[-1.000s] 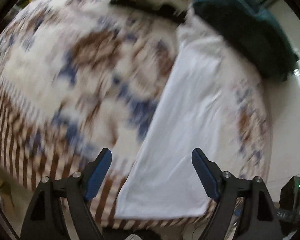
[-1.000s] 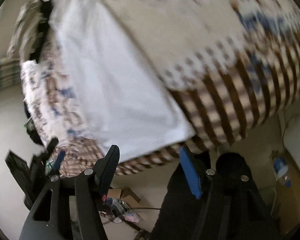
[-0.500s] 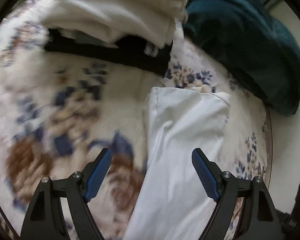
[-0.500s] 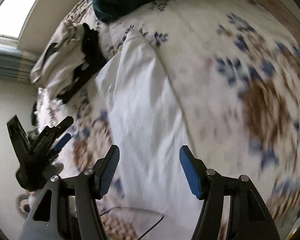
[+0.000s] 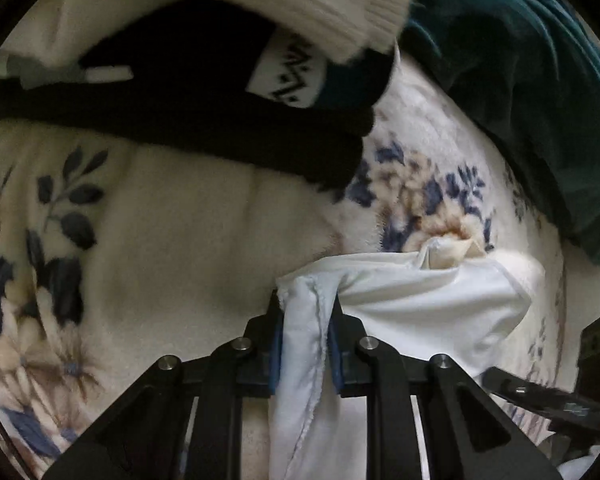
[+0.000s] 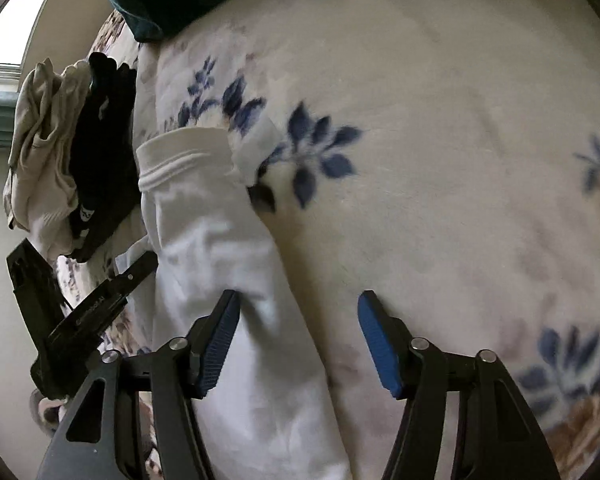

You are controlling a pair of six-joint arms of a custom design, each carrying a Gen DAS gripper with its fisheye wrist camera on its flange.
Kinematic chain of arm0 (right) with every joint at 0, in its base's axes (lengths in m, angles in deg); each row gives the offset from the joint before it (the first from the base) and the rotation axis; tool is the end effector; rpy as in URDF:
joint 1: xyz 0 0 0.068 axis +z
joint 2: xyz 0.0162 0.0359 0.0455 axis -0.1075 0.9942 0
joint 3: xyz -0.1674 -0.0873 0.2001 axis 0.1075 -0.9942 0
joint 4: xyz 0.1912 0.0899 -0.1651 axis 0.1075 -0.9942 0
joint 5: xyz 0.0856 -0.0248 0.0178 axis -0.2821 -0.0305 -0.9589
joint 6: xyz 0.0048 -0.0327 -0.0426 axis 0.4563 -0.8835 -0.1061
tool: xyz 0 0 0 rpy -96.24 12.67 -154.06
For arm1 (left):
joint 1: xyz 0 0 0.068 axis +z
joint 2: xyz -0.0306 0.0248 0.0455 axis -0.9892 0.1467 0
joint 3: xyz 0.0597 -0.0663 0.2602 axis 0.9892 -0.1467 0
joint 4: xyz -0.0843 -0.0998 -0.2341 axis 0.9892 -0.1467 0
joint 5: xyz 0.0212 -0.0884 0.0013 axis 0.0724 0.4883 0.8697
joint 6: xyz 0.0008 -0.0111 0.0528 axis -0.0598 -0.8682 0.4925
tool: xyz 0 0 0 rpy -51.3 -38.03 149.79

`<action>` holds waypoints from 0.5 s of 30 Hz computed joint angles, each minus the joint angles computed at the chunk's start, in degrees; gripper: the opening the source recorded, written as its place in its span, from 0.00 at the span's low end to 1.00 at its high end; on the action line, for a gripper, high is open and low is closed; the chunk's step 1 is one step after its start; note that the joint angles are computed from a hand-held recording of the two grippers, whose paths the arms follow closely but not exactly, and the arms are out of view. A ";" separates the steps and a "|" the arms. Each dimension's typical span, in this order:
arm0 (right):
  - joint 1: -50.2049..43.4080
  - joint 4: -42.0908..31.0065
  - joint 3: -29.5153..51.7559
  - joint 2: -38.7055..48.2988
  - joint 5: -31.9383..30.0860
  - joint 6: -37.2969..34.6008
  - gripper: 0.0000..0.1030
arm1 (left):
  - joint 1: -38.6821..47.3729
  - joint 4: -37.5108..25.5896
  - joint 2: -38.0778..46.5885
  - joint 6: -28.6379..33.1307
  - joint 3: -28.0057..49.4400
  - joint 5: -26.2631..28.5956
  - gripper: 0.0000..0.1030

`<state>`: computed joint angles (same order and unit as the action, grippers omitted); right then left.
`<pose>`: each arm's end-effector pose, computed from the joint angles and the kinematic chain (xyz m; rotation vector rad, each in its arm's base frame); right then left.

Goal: Fold small clothes

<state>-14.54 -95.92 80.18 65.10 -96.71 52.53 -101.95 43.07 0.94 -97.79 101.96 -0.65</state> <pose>0.3486 -0.0339 0.1454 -0.0225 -2.9942 -0.7855 0.2466 -0.0939 0.2106 -0.7129 2.7038 -0.4175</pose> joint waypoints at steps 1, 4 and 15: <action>0.14 0.53 0.09 0.64 -0.64 -0.58 0.34 | -0.01 0.12 -0.47 0.12 -0.52 -0.46 0.16; 1.06 4.11 -1.62 -0.54 4.32 -0.50 0.12 | 0.19 0.57 -2.62 -1.31 -2.59 -0.17 0.16; 1.60 -5.26 6.93 -1.89 -1.87 -9.08 0.09 | -1.64 -9.17 -7.71 1.63 6.03 -5.35 0.47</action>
<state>-12.93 -101.18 87.12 63.21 -98.58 43.45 -103.60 33.91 -6.76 -96.16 107.98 -6.00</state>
